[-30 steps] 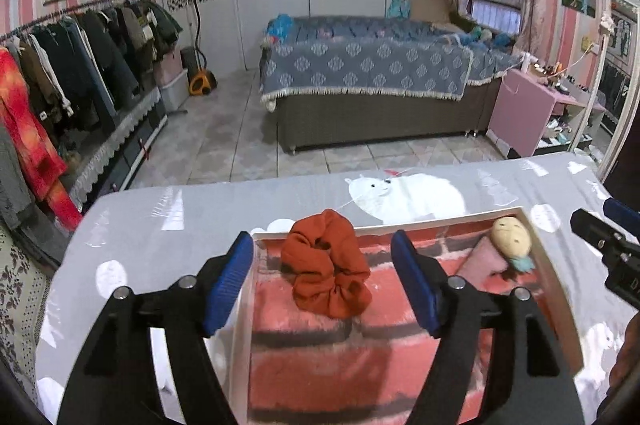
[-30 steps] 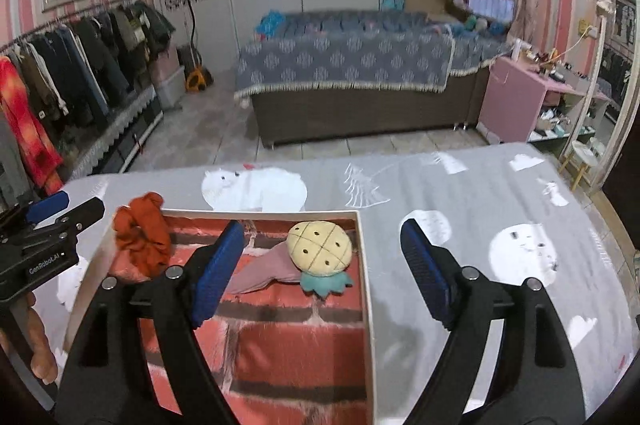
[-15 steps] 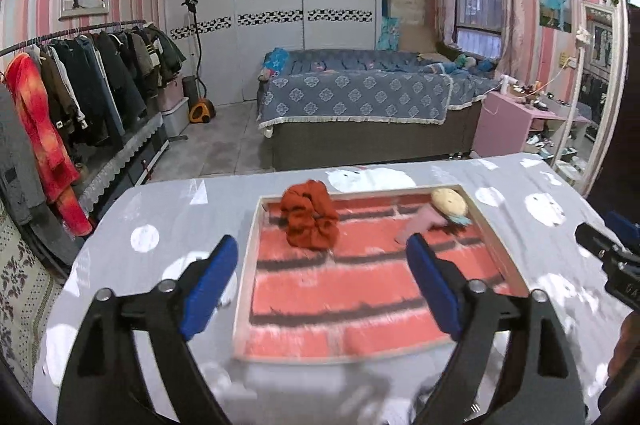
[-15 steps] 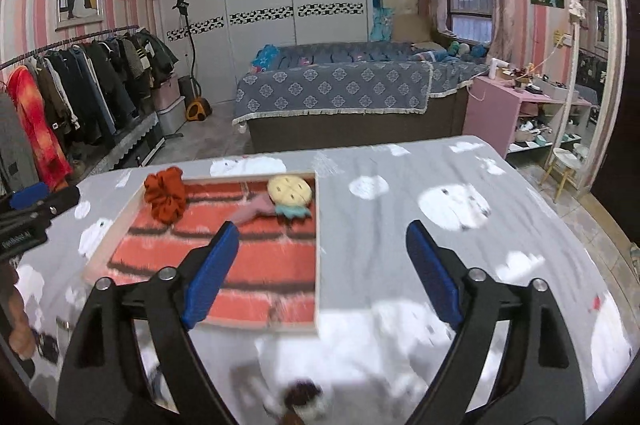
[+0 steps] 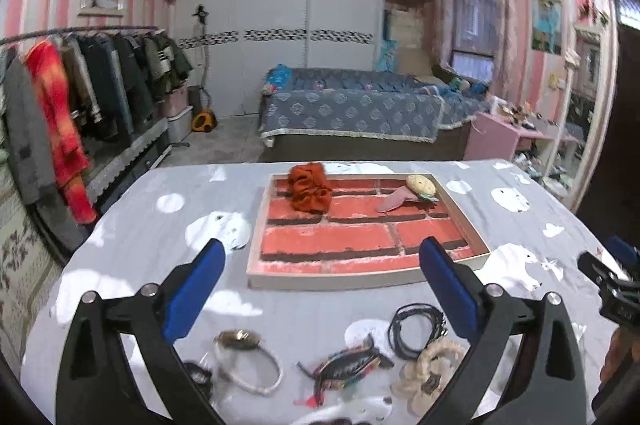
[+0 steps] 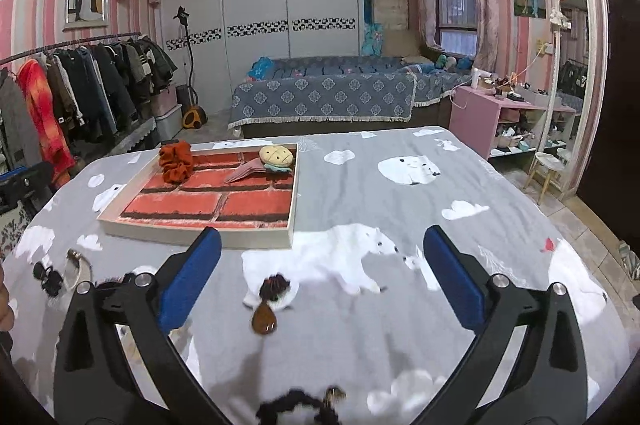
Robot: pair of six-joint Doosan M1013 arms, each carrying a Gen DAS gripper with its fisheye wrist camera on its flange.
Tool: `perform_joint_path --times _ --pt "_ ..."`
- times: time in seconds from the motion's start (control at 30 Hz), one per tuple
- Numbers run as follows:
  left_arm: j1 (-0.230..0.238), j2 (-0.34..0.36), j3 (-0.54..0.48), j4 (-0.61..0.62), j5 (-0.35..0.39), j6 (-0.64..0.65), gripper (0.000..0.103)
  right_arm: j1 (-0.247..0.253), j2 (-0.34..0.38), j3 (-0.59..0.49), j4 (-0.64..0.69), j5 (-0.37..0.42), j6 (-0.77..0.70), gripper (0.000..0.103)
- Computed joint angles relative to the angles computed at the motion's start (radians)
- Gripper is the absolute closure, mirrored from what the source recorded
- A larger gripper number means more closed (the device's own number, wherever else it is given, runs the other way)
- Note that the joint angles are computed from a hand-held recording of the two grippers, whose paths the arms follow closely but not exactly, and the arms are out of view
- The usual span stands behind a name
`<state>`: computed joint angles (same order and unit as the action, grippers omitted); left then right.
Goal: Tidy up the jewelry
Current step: 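Open both tools to drop the scrunchie and plush into the tray, then grasp the wooden bead bracelet with the left tool while the right tool grasps the black hair-tie bracelet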
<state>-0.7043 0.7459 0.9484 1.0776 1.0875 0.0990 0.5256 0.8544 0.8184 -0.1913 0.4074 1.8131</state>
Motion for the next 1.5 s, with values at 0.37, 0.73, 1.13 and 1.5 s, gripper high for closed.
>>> perform_joint_path --times 0.37,0.73,1.13,1.5 --pt "-0.039 -0.048 0.107 0.029 0.054 -0.083 0.005 0.015 -0.088 0.163 -0.270 -0.056 0.255 0.004" --pt "-0.044 -0.061 0.155 -0.136 -0.025 -0.014 0.004 0.008 -0.109 0.226 -0.310 -0.004 0.291 0.004" --pt "-0.043 -0.057 0.194 -0.209 -0.002 -0.016 0.004 -0.002 -0.095 0.229 -0.175 0.033 0.164 0.004" --pt "-0.040 -0.039 0.195 -0.252 -0.007 0.055 0.005 -0.007 -0.047 0.163 -0.081 0.195 0.066 0.028"
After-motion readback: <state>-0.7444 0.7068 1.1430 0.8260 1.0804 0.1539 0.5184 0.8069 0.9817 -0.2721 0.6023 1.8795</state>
